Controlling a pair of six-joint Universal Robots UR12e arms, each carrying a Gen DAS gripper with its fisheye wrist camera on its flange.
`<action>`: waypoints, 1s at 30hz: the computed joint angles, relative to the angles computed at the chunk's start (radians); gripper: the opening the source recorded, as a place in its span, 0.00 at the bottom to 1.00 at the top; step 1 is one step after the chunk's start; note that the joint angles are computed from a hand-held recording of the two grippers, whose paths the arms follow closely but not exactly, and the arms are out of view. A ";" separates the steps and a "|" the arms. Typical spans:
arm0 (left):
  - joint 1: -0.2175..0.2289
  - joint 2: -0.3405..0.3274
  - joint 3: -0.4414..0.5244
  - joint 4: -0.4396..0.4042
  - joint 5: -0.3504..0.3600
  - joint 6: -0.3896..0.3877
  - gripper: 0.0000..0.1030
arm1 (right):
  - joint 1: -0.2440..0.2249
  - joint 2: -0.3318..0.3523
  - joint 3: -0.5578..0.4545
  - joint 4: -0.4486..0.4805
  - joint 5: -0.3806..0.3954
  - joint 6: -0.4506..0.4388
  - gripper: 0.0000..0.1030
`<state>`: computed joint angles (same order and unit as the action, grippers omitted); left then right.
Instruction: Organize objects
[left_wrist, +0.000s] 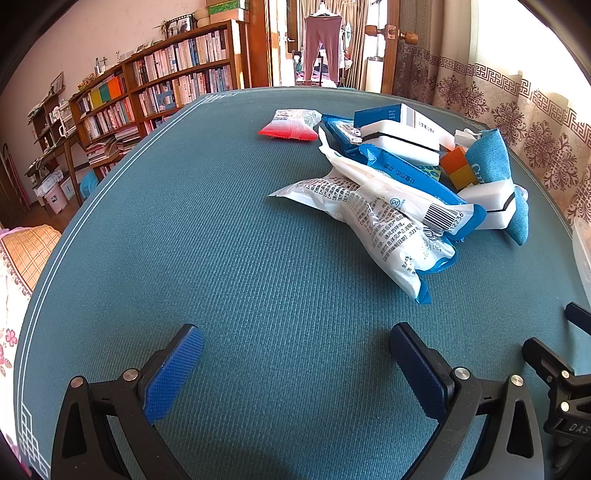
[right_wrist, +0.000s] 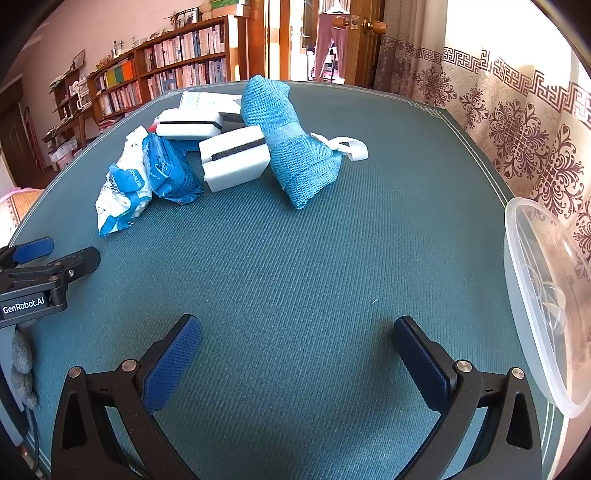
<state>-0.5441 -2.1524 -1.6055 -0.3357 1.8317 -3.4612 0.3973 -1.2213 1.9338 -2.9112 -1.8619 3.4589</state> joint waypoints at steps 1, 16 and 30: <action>0.000 0.000 0.000 -0.001 0.001 -0.001 1.00 | 0.000 0.000 0.000 0.002 0.001 0.000 1.00; 0.000 0.000 0.000 0.001 -0.002 0.000 1.00 | -0.001 0.000 -0.011 0.036 0.001 0.010 1.00; 0.008 0.008 -0.019 0.022 -0.031 0.026 1.00 | -0.017 -0.003 -0.015 0.027 0.065 -0.019 1.00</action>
<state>-0.5363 -2.1442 -1.6249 -0.3142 1.8007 -3.4347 0.3803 -1.2242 1.9189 -2.8844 -1.7971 3.4396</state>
